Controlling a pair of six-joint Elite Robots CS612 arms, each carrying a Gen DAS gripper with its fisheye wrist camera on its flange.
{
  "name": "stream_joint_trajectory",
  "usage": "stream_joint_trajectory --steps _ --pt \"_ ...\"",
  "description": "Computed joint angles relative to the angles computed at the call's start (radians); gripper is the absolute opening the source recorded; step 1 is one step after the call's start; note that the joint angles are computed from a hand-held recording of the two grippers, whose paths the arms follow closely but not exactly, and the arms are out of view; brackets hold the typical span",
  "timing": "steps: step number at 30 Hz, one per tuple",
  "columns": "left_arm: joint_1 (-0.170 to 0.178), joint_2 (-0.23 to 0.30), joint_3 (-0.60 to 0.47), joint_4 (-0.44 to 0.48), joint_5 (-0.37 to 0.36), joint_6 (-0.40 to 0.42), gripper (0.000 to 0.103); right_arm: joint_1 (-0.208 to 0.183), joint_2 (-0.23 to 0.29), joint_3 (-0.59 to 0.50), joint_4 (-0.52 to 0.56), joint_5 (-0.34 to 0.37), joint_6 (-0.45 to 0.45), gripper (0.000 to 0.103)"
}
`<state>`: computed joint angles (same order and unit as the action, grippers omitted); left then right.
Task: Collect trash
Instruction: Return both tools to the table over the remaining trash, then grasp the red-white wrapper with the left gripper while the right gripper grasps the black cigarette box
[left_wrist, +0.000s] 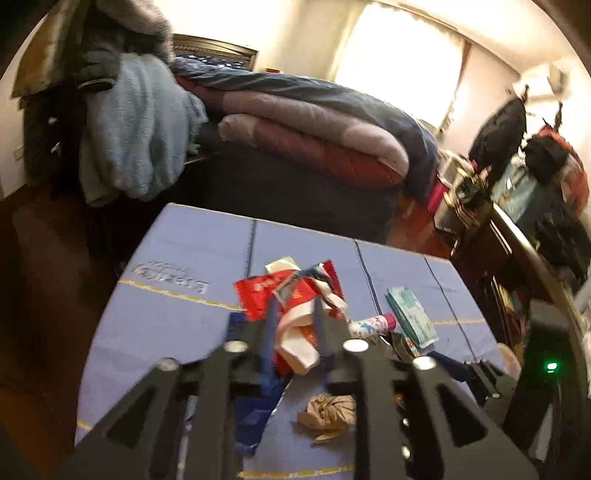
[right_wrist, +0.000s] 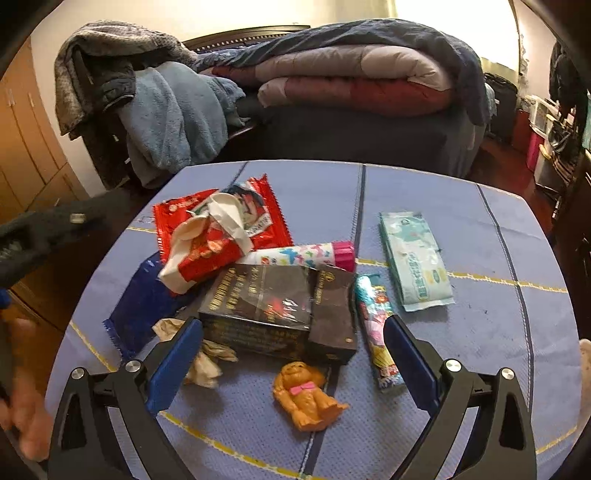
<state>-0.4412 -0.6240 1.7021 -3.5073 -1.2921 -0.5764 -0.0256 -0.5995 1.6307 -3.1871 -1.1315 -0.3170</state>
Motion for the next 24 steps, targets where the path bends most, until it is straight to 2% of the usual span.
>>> stream_joint_trajectory --steps 1,2,5,9,10,11,15,19,21,24 --pt "-0.001 0.005 -0.01 0.009 0.0 0.019 0.04 0.0 -0.001 0.002 -0.003 0.001 -0.005 0.098" --pt "-0.003 0.009 -0.022 0.027 0.003 0.036 0.045 0.001 -0.001 0.002 -0.009 0.0 -0.009 0.098" --pt "-0.004 0.014 -0.032 0.034 0.006 0.044 0.046 0.005 0.004 -0.003 -0.026 0.009 -0.021 0.1" --pt "0.001 0.01 -0.021 0.005 0.018 0.016 0.052 0.013 0.014 -0.022 -0.009 -0.002 -0.02 0.099" --pt "0.003 0.009 -0.017 0.0 0.018 0.01 0.052 0.014 0.016 -0.027 -0.004 -0.004 -0.018 0.088" --pt "0.004 0.007 -0.014 0.0 0.019 0.005 0.052 0.016 0.016 -0.03 0.008 -0.015 -0.017 0.081" --pt "0.005 0.006 -0.018 0.013 0.013 0.016 0.053 0.014 0.01 -0.014 -0.027 -0.048 -0.01 0.081" --pt "0.0 0.019 -0.048 0.051 -0.016 0.048 0.056 -0.007 -0.011 0.02 -0.05 -0.042 0.014 0.081" --pt "-0.007 0.03 -0.076 0.091 -0.017 0.076 0.064 -0.019 -0.022 0.036 -0.063 -0.047 0.024 0.081" --pt "-0.02 0.044 -0.109 0.146 0.029 0.104 0.074 -0.044 -0.037 0.061 -0.07 -0.032 0.039 0.08"
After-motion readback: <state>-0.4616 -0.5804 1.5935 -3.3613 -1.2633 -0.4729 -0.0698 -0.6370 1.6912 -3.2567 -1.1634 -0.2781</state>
